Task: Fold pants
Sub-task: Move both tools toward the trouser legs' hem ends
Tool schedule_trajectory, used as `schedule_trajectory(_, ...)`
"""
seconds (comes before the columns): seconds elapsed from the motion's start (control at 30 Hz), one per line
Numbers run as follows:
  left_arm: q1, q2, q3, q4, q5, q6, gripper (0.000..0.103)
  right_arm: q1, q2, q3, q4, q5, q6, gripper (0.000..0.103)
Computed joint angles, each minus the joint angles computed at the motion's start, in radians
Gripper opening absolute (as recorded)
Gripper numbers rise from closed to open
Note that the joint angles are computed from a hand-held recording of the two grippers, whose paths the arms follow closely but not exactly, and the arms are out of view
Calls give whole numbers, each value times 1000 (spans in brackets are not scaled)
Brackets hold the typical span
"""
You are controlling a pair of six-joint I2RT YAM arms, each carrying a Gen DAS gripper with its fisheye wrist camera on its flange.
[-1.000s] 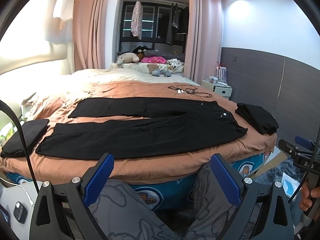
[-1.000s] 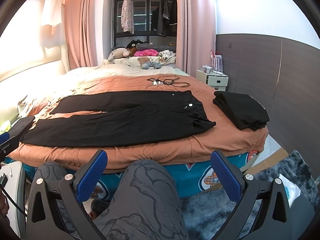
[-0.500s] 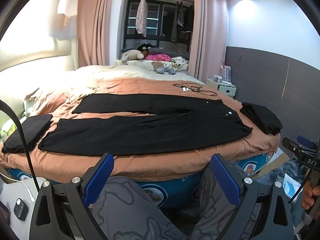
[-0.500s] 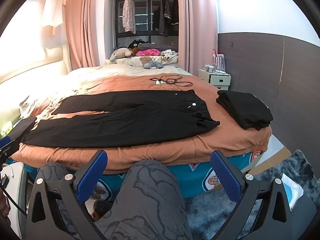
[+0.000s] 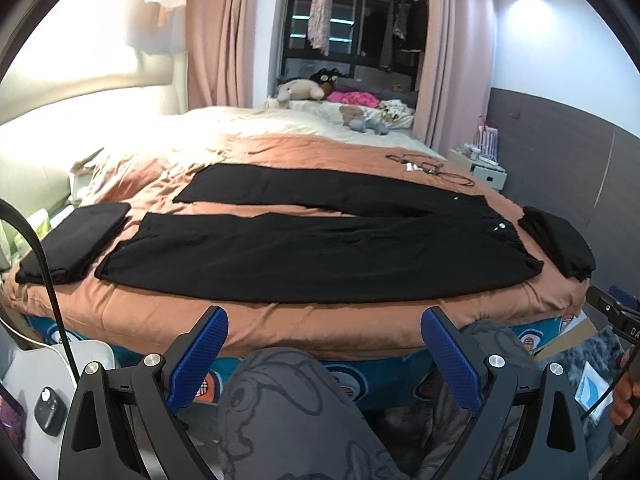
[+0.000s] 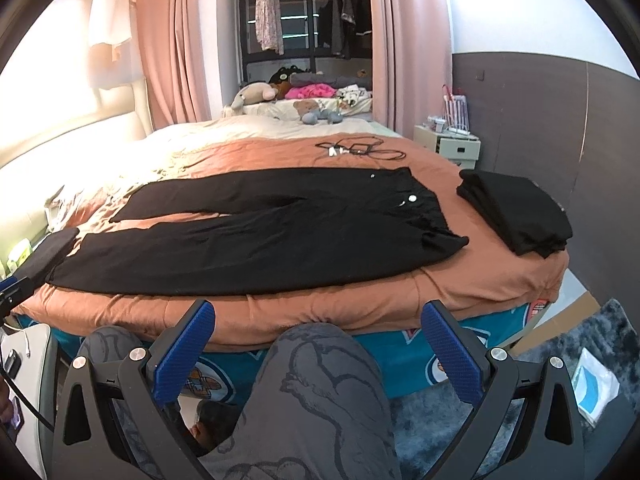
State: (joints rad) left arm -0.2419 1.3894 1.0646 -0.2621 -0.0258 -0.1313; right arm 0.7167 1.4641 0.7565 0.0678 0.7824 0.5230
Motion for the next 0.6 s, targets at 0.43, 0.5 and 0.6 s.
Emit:
schedule_trajectory(0.43, 116, 256, 222, -92, 78, 2, 98, -173, 133, 201, -84, -200, -24, 103)
schedule_trajectory(0.5, 132, 294, 257, -108, 88, -5, 98, -191, 157, 237, -104, -214, -26, 103)
schedule_trajectory(0.6, 157, 351, 317, -141, 98, -20, 97, -224, 200, 299, -146, -247, -17, 103)
